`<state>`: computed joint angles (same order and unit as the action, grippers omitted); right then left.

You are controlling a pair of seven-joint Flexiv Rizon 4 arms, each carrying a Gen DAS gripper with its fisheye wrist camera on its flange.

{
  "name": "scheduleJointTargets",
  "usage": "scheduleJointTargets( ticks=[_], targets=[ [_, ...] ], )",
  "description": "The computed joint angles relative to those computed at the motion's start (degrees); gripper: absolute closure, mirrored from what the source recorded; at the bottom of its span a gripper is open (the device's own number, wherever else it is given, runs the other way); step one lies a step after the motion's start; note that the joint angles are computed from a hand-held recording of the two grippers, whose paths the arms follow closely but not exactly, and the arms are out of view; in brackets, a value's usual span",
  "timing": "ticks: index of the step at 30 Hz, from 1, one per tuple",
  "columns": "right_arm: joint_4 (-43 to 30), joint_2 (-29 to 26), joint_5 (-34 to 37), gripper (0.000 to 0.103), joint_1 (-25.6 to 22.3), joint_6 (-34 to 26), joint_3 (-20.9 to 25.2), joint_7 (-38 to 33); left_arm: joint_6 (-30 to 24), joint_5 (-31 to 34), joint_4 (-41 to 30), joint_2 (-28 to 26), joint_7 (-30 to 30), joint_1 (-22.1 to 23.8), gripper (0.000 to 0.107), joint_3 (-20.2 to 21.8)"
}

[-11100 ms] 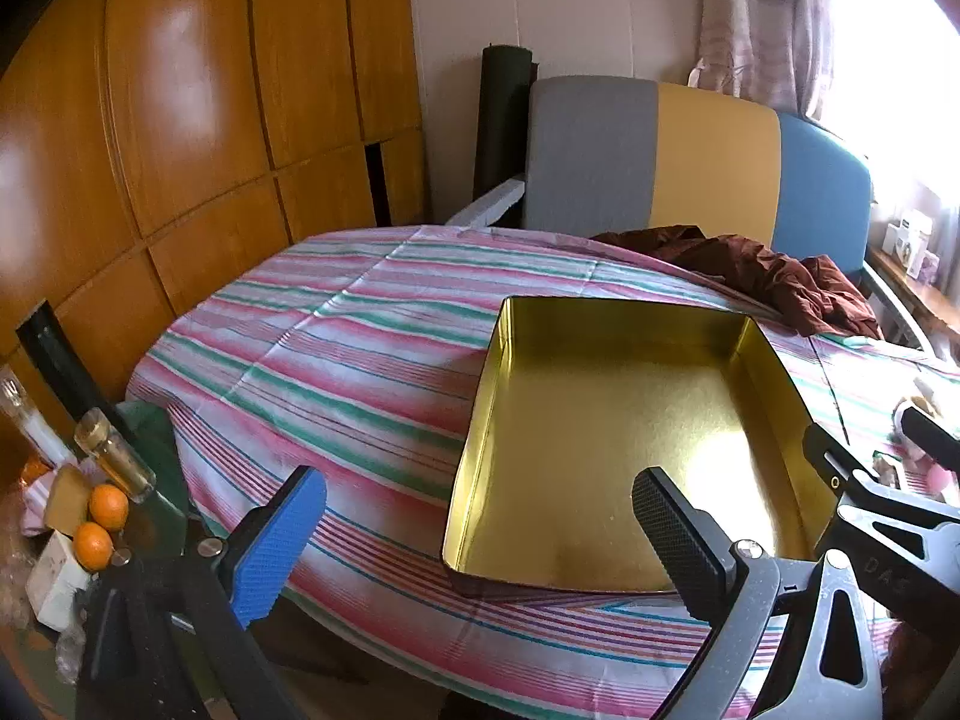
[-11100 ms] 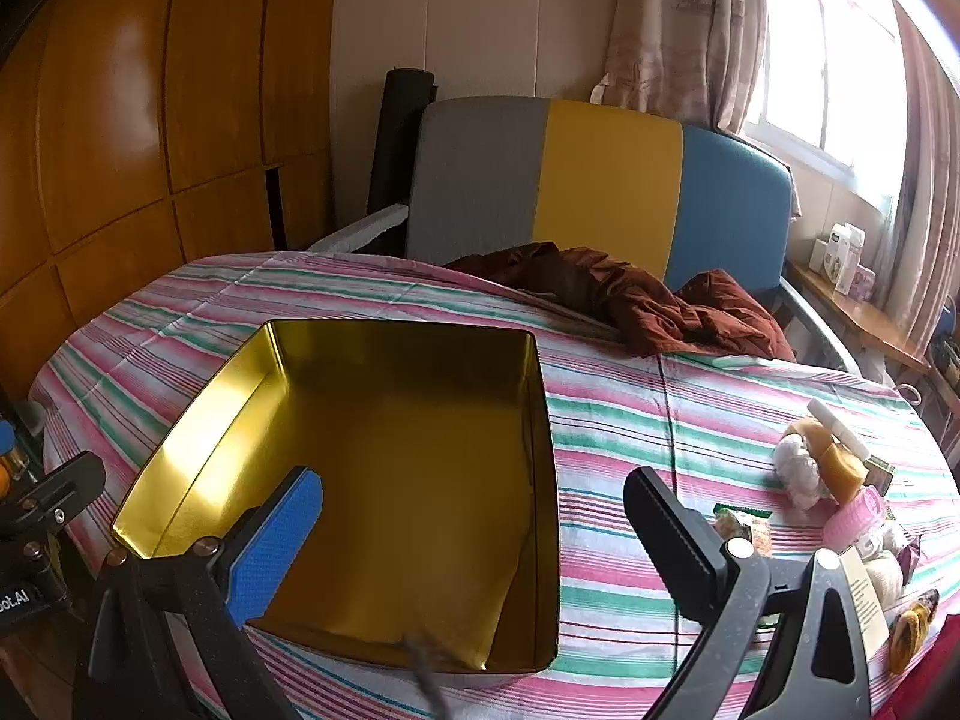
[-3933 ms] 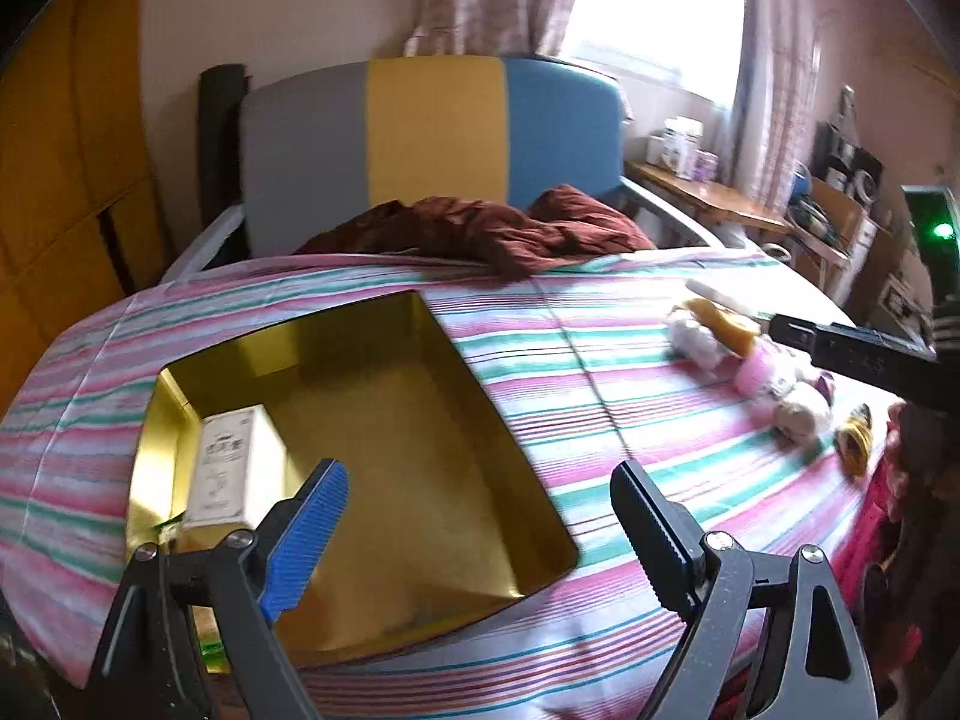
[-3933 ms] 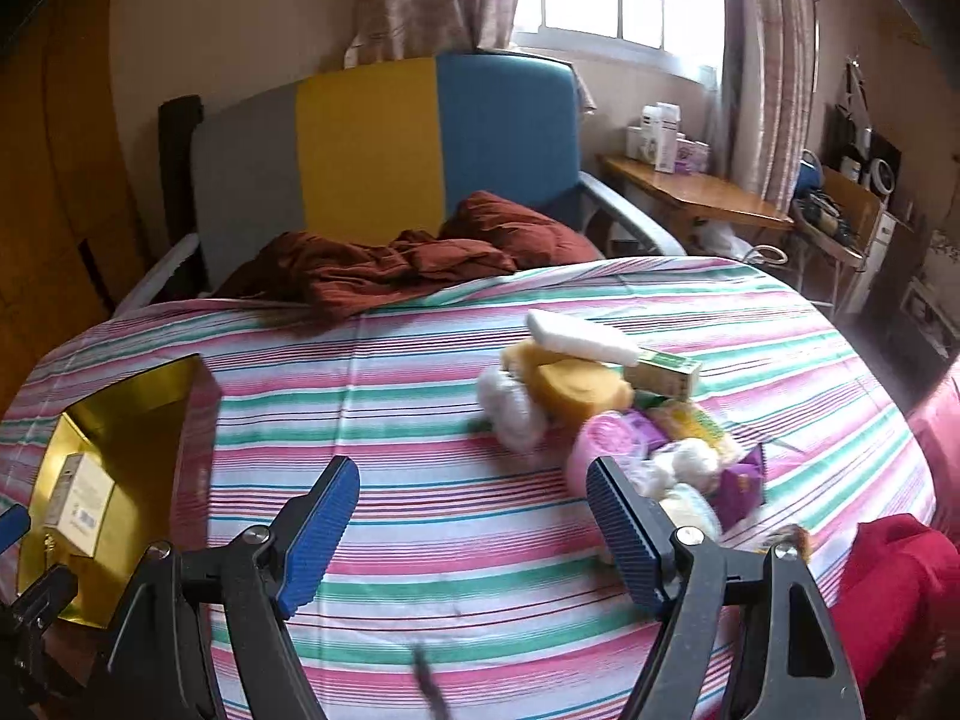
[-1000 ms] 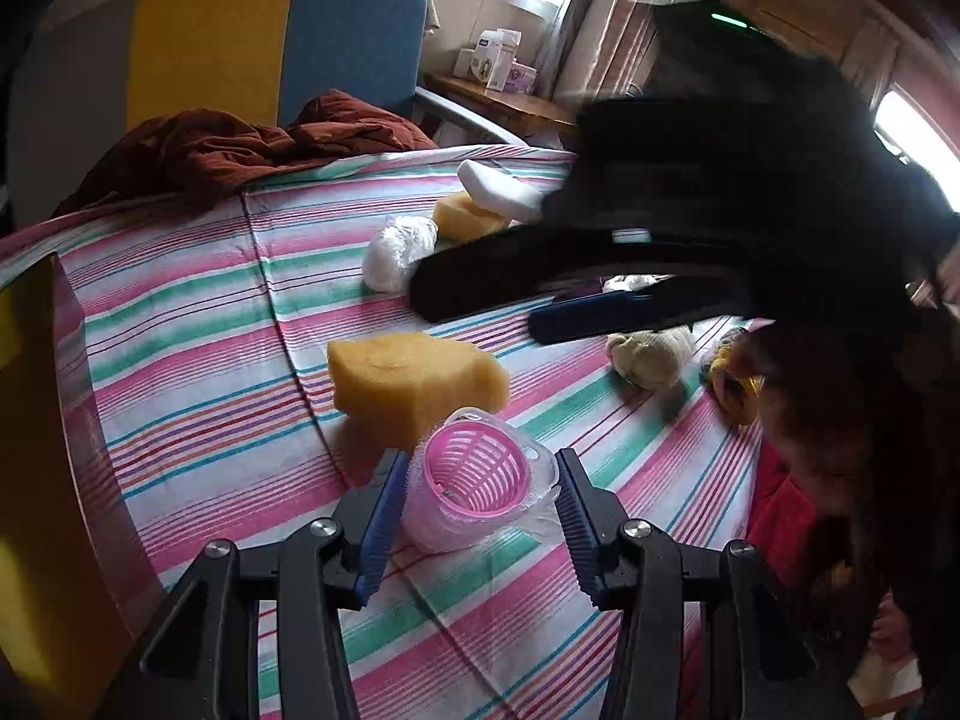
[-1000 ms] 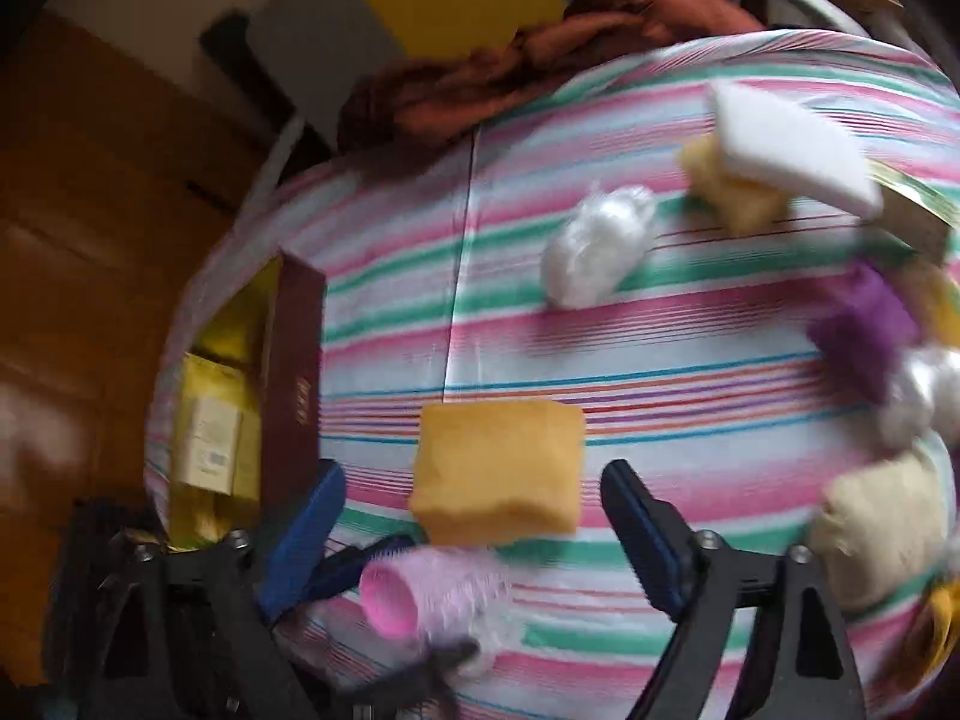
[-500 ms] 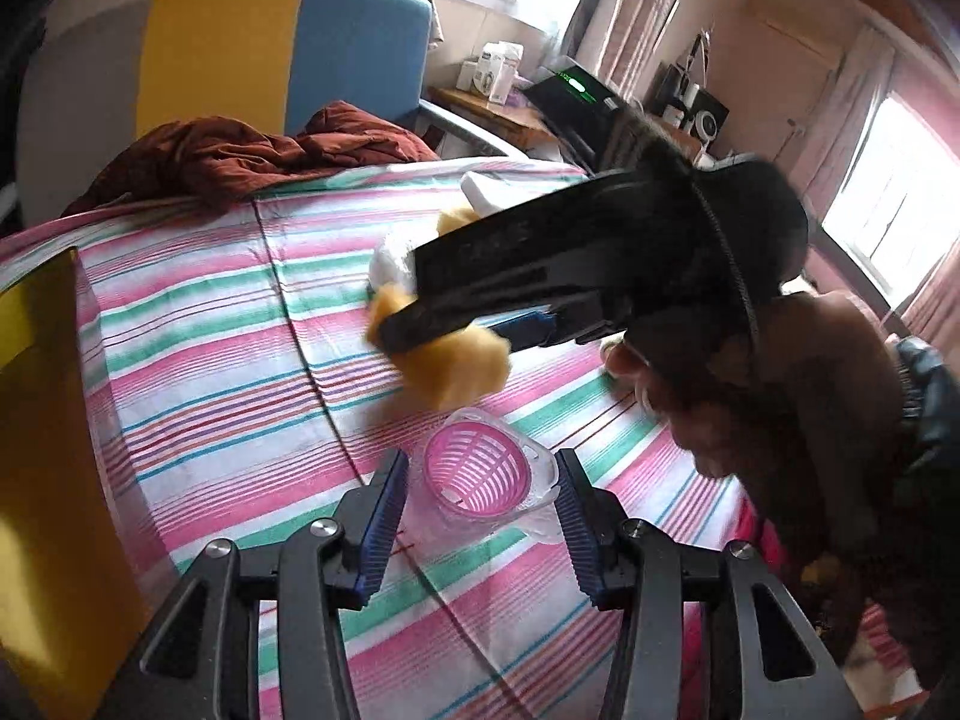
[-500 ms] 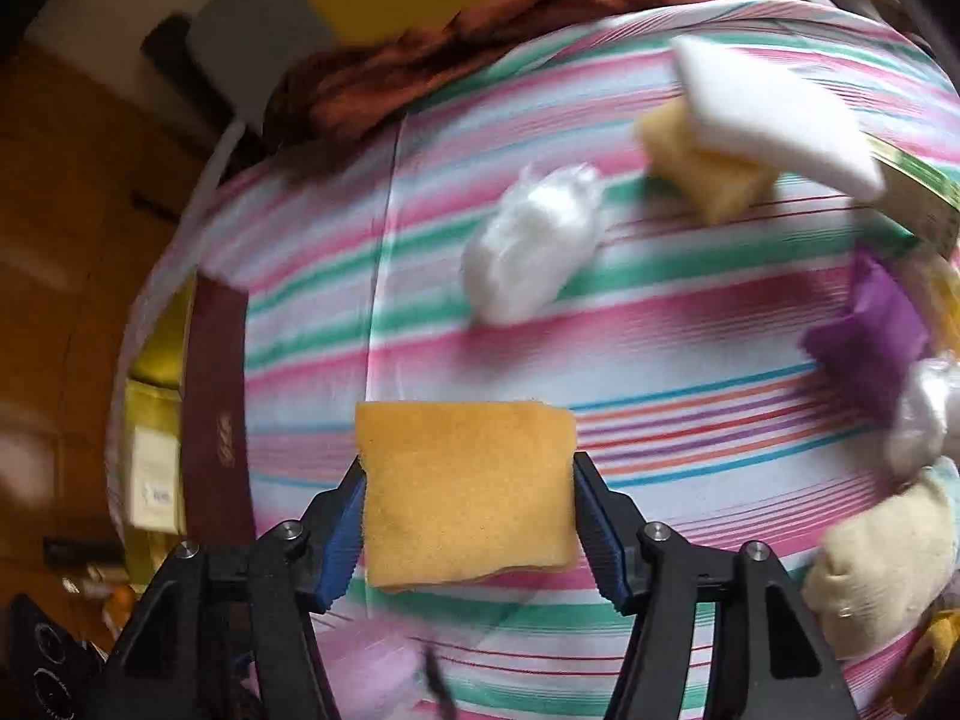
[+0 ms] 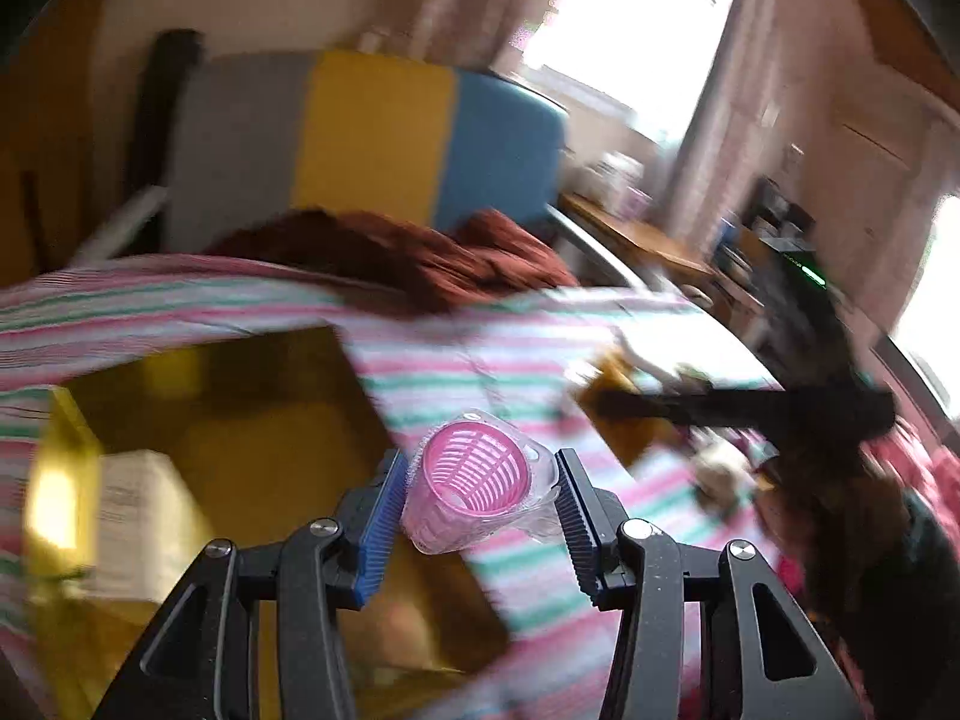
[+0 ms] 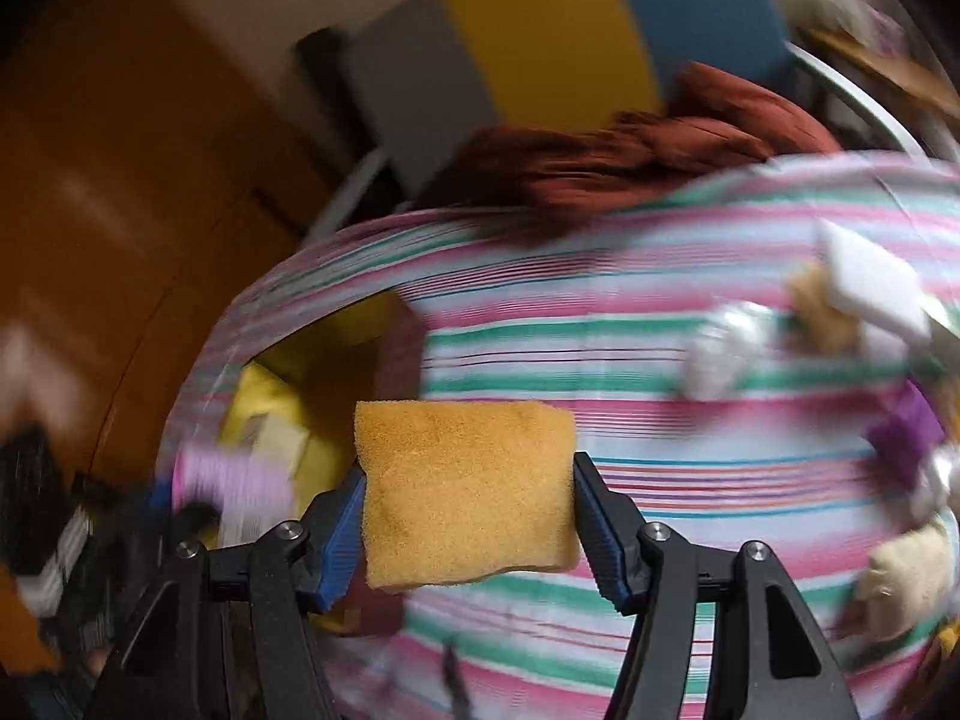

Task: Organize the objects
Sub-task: 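Carry curler and orange sponge to the gold tray and release both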

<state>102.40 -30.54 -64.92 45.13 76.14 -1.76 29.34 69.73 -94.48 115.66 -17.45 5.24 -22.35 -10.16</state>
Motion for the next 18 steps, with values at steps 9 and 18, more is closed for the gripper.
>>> scheduleJointTargets(
  ticks=[9, 18],
  targets=[
    [-24.9, -15.3, 20.6, 0.036, 1.8, -11.9, 10.0, -31.6, 12.0, 0.1, -10.4, -7.8, -2.4, 4.0, 0.057, 1.4],
    [-39.7, -24.1, 31.4, 0.018, 4.9, -18.8, 11.2, -44.3, 18.6, 8.7, -16.1, -14.6, -12.7, 9.3, 0.036, -0.2]
  ],
)
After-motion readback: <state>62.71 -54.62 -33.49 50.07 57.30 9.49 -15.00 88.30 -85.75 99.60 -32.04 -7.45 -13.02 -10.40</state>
